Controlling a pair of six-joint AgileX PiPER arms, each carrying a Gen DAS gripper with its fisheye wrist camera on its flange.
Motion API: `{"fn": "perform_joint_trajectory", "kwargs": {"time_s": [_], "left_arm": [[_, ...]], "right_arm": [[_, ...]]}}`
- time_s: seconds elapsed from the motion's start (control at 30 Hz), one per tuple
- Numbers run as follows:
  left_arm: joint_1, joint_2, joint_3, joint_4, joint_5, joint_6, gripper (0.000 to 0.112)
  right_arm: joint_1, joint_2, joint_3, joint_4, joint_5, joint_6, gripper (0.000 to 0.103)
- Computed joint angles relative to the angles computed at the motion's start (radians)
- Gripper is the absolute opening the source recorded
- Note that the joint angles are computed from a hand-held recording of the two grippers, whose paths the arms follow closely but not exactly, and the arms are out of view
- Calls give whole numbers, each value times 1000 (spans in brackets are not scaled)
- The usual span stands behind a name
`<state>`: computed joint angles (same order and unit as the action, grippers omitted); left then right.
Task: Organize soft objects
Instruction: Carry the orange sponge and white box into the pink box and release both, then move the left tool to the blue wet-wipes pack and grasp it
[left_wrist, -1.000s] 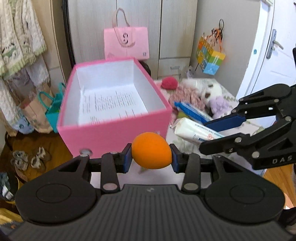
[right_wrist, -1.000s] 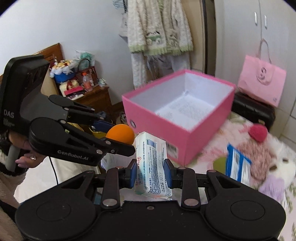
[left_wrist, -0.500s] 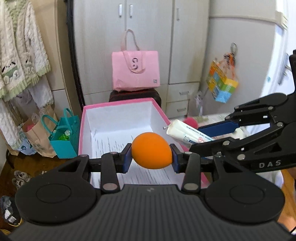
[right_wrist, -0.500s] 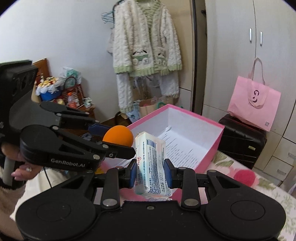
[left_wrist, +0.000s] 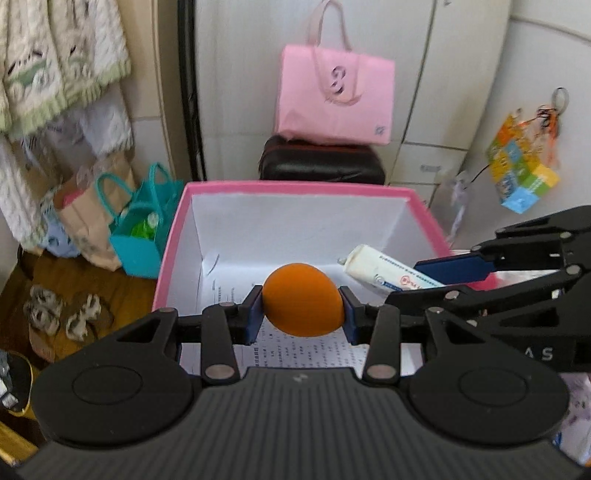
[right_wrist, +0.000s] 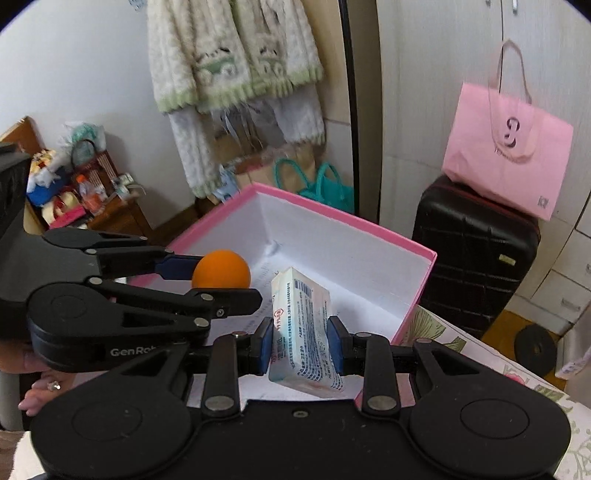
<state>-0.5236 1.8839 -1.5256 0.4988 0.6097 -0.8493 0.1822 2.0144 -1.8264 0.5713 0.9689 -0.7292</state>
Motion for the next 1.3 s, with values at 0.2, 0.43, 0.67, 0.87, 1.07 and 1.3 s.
{"fn": "perform_joint_trajectory", "kwargs": {"time_s": [0.2, 0.43, 0.67, 0.87, 1.07, 1.3], "left_arm": [[35, 55, -55, -80, 27, 74, 41], [18, 74, -88, -43, 73, 106, 47], [-18, -29, -4, -44, 72, 153, 61], [-63, -159, 93, -41, 102, 154, 62], [-190, -336, 242, 140, 128, -10, 64], [-388, -497, 333, 219, 188, -66, 73]], "right_arm": [[9, 75, -70, -8, 2, -25, 35], [-26, 99, -82, 84, 25, -124, 40], [-95, -16, 37, 164, 91, -192, 40], [-125, -214, 254, 161, 72, -272, 41], [-151, -415, 444, 158, 49, -351, 46], [-280, -624, 618, 255, 134, -471, 59]]}}
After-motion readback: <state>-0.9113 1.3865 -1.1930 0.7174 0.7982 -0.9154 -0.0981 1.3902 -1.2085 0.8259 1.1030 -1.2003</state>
